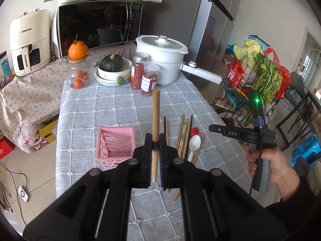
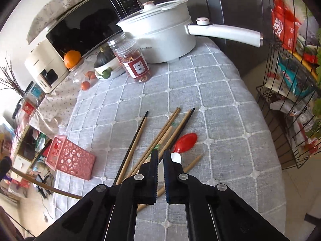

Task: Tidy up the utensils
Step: 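Grasp the white spoon with the right tool while the left tool holds the chopstick up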

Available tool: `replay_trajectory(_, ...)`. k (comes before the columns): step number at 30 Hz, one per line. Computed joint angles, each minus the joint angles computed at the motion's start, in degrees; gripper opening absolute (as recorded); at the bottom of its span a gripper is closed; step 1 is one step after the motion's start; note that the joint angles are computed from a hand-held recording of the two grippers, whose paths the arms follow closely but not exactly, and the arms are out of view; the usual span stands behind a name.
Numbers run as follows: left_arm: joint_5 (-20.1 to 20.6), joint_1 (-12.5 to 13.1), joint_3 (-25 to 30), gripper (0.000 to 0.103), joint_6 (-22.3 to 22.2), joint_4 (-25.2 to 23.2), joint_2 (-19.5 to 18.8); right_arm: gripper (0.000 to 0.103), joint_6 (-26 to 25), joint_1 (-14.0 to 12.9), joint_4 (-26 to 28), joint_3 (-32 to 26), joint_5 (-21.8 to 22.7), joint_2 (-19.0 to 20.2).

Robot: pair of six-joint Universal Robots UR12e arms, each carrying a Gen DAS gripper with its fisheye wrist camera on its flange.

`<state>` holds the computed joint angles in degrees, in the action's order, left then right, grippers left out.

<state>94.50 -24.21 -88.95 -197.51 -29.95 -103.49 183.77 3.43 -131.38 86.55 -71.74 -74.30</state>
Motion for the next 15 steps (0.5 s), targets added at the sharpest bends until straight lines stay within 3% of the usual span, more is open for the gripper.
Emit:
replay_trajectory(1, -0.19, 0.05, -0.16, 0.007, -0.09, -0.03, 0.13, 0.007, 0.38, -0.27, 0.55, -0.03, 0.67, 0.02)
replay_trajectory(2, -0.39, 0.02, -0.17, 0.007, -0.13, -0.26, 0.16, 0.016, 0.98, -0.34, 1.8, -0.42, 1.39, 0.35)
replay_trajectory(3, -0.64, 0.03, -0.16, 0.007, 0.0, -0.59, 0.14, 0.031, 1.54, -0.51, 3.41, -0.83, 1.88, 0.77)
replay_trajectory(5, -0.85, -0.08, -0.03, 0.007, 0.35, -1.26, -0.05, 0.047, 2.35, -0.51, 5.17, -0.99, 1.33, 1.07)
replay_trajectory(11, -1.83, -0.01, 0.17, 0.007, 0.46, -2.42, -0.31, 0.047, 2.99, -0.04, 6.87, -1.66, 1.55, 3.05)
replay_trajectory(15, -2.31, 0.19, 0.08, 0.007, 0.39, -3.21, -0.3, 0.039, 3.57, 0.09, 7.24, -1.73, 1.15, 4.19)
